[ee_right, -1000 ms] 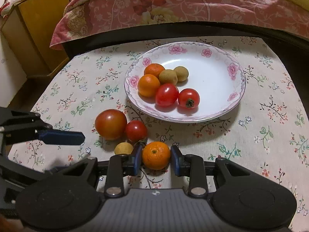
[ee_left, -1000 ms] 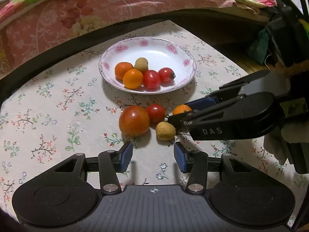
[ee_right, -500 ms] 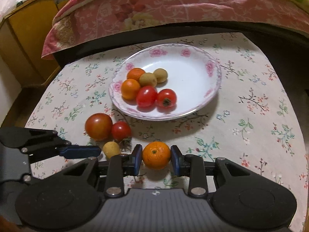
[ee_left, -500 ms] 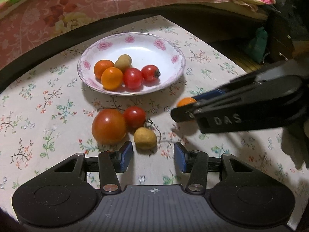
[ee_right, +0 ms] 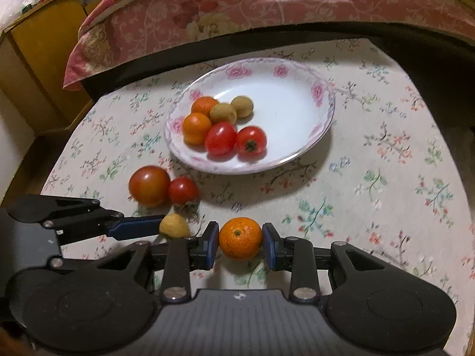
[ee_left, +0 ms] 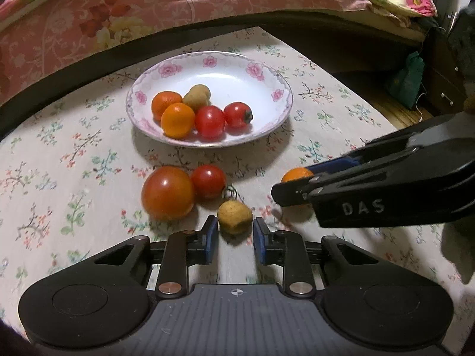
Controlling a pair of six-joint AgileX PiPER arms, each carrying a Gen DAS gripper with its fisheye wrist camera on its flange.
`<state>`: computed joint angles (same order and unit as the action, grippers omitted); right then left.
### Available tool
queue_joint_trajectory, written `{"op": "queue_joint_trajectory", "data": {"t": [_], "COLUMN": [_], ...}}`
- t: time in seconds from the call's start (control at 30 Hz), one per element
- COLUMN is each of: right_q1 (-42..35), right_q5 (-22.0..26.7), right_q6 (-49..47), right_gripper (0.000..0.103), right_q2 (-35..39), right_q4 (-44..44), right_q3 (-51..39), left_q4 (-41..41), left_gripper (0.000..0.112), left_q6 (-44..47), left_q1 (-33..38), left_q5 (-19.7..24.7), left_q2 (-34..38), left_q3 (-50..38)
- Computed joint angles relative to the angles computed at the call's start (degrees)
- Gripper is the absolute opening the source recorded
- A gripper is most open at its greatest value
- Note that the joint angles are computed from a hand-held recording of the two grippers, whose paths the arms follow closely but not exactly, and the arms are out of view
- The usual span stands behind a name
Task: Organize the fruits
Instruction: 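Grasp a tan fruit with the left tool while the right tool grasps an orange, then carry the tan fruit and orange over the white plate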
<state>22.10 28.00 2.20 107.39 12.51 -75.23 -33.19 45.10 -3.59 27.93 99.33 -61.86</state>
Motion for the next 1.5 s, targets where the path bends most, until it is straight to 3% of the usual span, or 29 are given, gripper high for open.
{"op": "queue_joint_trajectory", "data": {"t": [0.13, 0.33, 0.47, 0.6, 0.77, 0.97, 1.23, 1.5], "right_q1": [1.7, 4.7, 6.6, 6.6, 5.5, 4.0, 3.8, 9.7], "right_q5": [-0.4, -0.3, 1.7, 3.5, 3.3, 1.7, 0.4, 2.6], "right_q6": [5.8, 15.5, 20.0, 21.4, 20.7, 17.0, 18.6, 32.7], "right_gripper": [0.031, 0.031, 0.031, 0.031, 0.031, 0.031, 0.031, 0.031], "right_q2": [-2.4, -7.5, -6.8, -6.7, -7.8, -7.4, -10.2, -13.2], "right_q4": [-4.7, -11.8, -15.9, -18.2, -17.3, -12.8, -12.3, -26.2], "right_q3": [3.6, 8.8, 7.0, 5.5, 6.3, 6.5, 9.4, 9.6], "left_q4": [0.2, -3.1, -3.1, -4.1, -3.7, 0.5, -0.7, -4.6], "left_gripper": [0.034, 0.038, 0.044, 0.058, 0.056, 0.035, 0.034, 0.035], "left_q6": [1.2, 4.3, 3.0, 2.4, 1.6, -2.2, -0.6, 4.3], "left_q1": [1.1, 1.7, 1.2, 1.2, -0.3, -1.9, -0.7, 2.5], "left_q5": [-0.1, -0.9, -2.1, -2.9, -5.8, -8.5, -5.4, -1.1], "left_q2": [-4.0, -3.8, -3.0, -1.1, 0.7, -0.2, -4.3, -9.5], "left_q3": [3.8, 5.6, 4.9, 3.5, 2.5, 4.0, 5.7, 6.9]}}
